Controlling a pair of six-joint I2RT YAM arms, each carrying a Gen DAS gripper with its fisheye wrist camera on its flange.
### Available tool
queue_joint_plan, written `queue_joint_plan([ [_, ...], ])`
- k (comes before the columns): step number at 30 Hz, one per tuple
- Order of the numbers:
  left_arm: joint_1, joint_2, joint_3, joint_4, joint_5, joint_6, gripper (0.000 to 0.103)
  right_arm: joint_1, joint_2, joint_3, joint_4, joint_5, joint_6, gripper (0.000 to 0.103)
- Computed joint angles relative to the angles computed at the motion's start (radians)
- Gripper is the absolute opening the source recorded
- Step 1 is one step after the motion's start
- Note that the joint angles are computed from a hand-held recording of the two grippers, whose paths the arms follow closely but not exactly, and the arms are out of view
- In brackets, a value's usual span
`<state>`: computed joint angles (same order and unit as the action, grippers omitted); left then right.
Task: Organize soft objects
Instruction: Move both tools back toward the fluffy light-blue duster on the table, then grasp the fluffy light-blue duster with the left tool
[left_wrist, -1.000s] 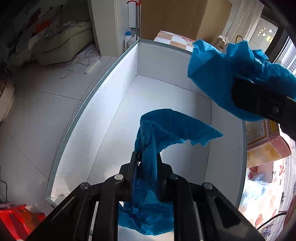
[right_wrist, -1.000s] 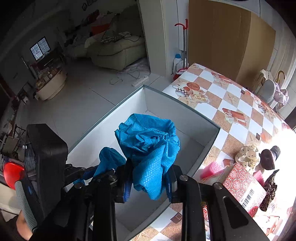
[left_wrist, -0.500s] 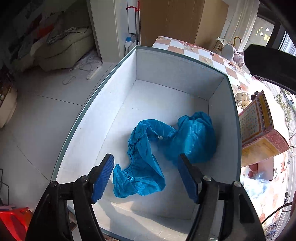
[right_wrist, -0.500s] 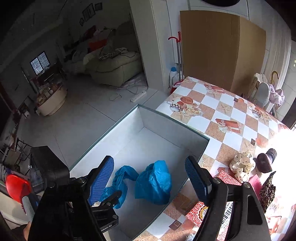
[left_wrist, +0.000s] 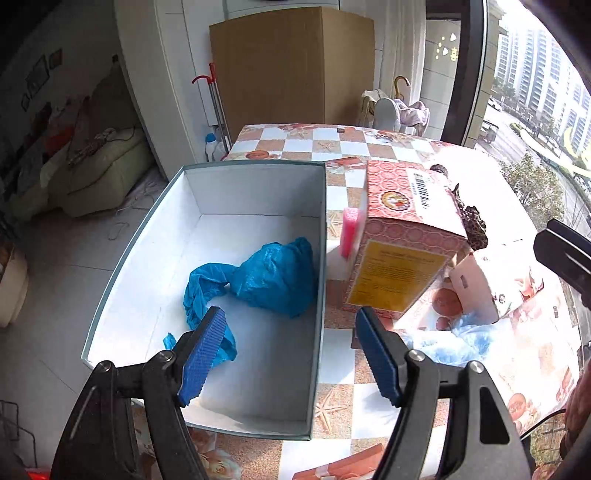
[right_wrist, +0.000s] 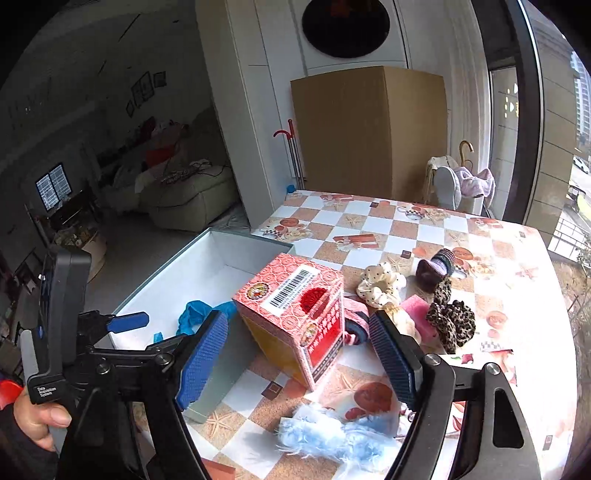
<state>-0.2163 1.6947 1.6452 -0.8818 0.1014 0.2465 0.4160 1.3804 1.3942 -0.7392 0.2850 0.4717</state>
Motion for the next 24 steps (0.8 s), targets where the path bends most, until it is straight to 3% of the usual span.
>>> queue_joint_plan([
  [7, -0.224, -0.09, -0.158, 0.054, 0.027, 0.005, 0.077, -0.141, -0.218, -0.301, -0.016, -0.083, 0.075, 0.08],
  [11, -0.329, -0.053, -0.268, 0.176, -0.029, 0.022, 0.077, -0.194, -0.293, -0.43, -0.001, -0.084, 0.054, 0.08],
  [16, -0.38, -0.023, -0.349, 0.301, -0.065, 0.134, 0.077, -0.281, -0.366, -0.58, 0.046, -0.144, 0.02, 0.08],
  [22, -0.395, 0.017, -0.355, 0.302, -0.007, 0.3, 0.079, -0.372, -0.38, -0.663, 0.083, -0.227, 0.032, 0.08],
  [24, -0.408, 0.039, -0.357, 0.315, -0.028, 0.334, 0.079, -0.375, -0.382, -0.676, 0.092, -0.23, 0.037, 0.08],
])
